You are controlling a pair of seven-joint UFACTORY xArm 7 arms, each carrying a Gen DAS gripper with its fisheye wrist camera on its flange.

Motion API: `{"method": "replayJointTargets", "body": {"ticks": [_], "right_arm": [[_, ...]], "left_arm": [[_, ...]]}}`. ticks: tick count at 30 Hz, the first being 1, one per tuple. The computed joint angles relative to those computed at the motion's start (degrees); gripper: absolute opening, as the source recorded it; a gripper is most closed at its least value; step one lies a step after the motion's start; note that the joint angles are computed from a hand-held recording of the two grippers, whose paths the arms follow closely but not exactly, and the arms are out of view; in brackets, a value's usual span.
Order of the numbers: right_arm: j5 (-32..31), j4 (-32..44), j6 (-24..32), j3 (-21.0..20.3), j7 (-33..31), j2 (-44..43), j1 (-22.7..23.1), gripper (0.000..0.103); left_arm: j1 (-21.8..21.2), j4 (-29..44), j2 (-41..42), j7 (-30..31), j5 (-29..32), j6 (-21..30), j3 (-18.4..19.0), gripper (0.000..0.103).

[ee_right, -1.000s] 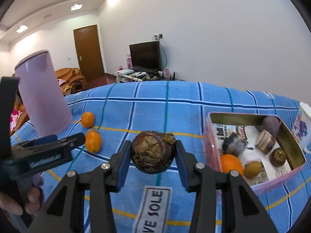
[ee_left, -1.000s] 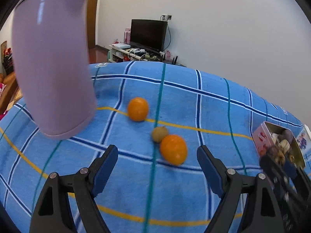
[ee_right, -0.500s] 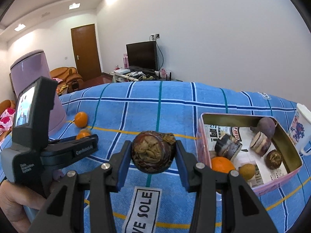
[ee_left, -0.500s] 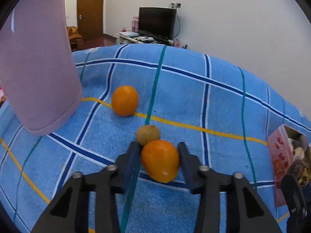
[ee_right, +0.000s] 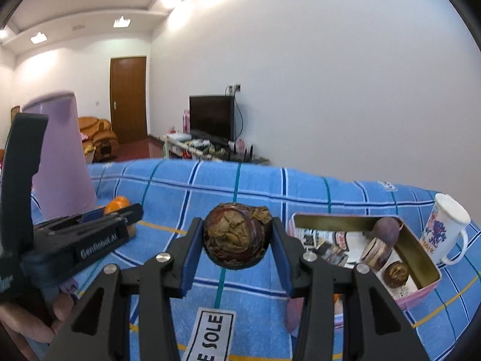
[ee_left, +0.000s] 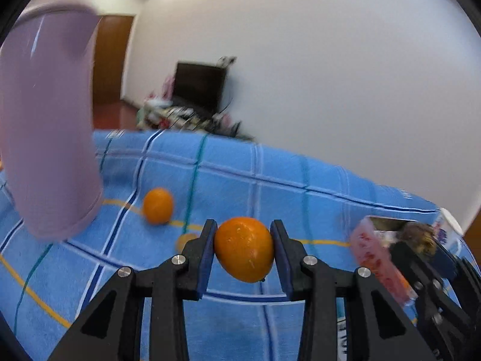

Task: Organize fruits
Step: 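Grasp the large orange with the left tool, then carry the taro and the orange over the pink tin with both tools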

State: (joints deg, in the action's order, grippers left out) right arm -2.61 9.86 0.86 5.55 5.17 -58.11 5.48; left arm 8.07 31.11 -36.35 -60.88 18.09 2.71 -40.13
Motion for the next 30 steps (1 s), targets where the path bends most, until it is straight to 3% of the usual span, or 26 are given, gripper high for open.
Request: {"method": "replayJointTargets", "body": {"ticks": [4,9,16,30], "right_arm": [[0.2,-0.2,-0.9,-1.0,-0.1,-0.6,0.4,0.047],[0.7,-0.1,-0.1,-2.1,-0.5,-1.2,1.2,0.047],[0.9,-0.4,2.3,-3.4,-2.1,-3.1,1.7,0.047],[1.7,-2.7,8.2,-7.2,-8.8,-10.5,0.3,0.047]], "left_arm": [[1.3,-0.6,-2.1,0.7,0.1,-4.7,-1.9,0.038],[2.4,-1.5,-6.5,0.9,-2.4,-5.9,-5.2,0.038],[2.0,0.7,-7.8,-0.8,-2.8,1.8,-7.5,0.038],[-0.6,2.5,-9.6,-9.3,1.9,10.0,-9.1,0.038]]}}
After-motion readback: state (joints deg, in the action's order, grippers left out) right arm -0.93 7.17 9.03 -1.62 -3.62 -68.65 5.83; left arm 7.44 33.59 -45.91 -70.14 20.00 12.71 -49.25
